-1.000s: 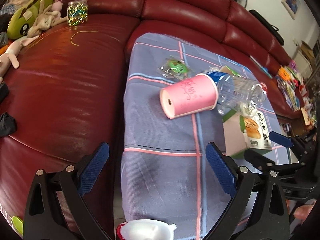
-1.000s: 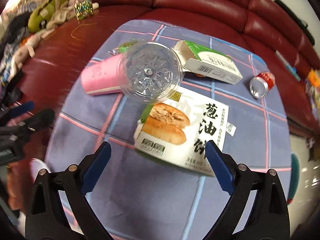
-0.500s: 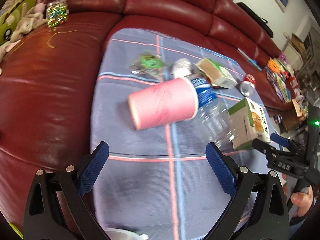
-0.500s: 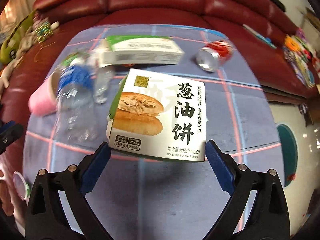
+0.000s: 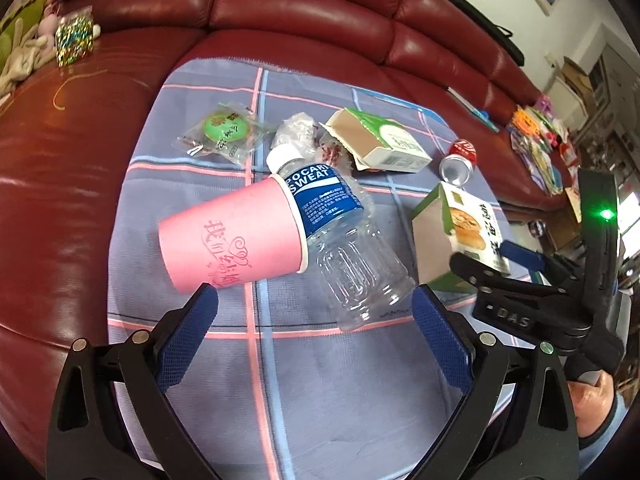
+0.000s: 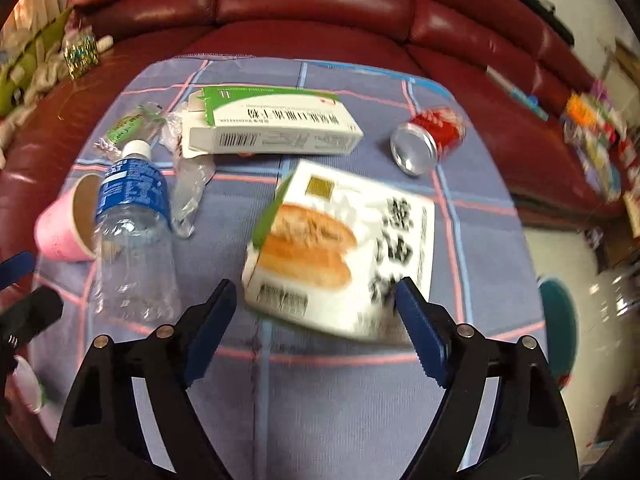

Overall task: Collect trash
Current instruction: 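Grasp the green-white pastry box with the right tool while the left tool grasps the Pocari Sweat bottle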

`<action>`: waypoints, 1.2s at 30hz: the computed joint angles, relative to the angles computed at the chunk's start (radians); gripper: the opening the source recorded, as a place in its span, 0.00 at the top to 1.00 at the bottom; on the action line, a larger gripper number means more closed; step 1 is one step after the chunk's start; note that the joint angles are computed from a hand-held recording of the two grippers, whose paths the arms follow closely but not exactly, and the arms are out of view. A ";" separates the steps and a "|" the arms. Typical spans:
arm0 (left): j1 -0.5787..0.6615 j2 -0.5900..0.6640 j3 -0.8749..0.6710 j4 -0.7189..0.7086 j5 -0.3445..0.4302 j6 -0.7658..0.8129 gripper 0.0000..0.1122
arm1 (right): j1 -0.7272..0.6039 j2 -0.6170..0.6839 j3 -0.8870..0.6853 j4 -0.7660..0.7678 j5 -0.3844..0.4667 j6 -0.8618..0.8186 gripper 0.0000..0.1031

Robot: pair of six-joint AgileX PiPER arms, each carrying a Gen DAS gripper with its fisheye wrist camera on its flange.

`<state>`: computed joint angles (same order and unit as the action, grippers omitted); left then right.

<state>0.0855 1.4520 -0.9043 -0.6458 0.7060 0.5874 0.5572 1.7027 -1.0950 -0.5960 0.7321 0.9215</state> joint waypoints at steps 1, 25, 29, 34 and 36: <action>-0.004 0.004 -0.001 0.003 -0.001 -0.012 0.13 | 0.002 0.025 -0.021 -0.012 0.022 0.003 0.20; -0.359 0.146 -0.108 0.538 -0.176 -0.947 0.13 | -0.608 -0.322 0.368 0.415 -0.219 -0.566 0.88; -0.396 0.199 -0.144 0.642 -0.161 -1.063 0.18 | -0.656 -0.293 0.390 0.508 -0.295 -0.694 0.86; -0.414 0.213 -0.144 0.664 -0.146 -1.069 0.43 | -0.703 -0.281 0.408 0.675 -0.358 -0.877 0.95; -0.416 0.199 -0.131 0.656 -0.141 -1.042 0.43 | -0.709 -0.298 0.420 0.708 -0.368 -0.912 0.96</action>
<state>-0.3306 1.6513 -1.0353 0.0100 0.5646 -0.4542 -0.1517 1.4050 -0.6747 0.1123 0.3642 0.0094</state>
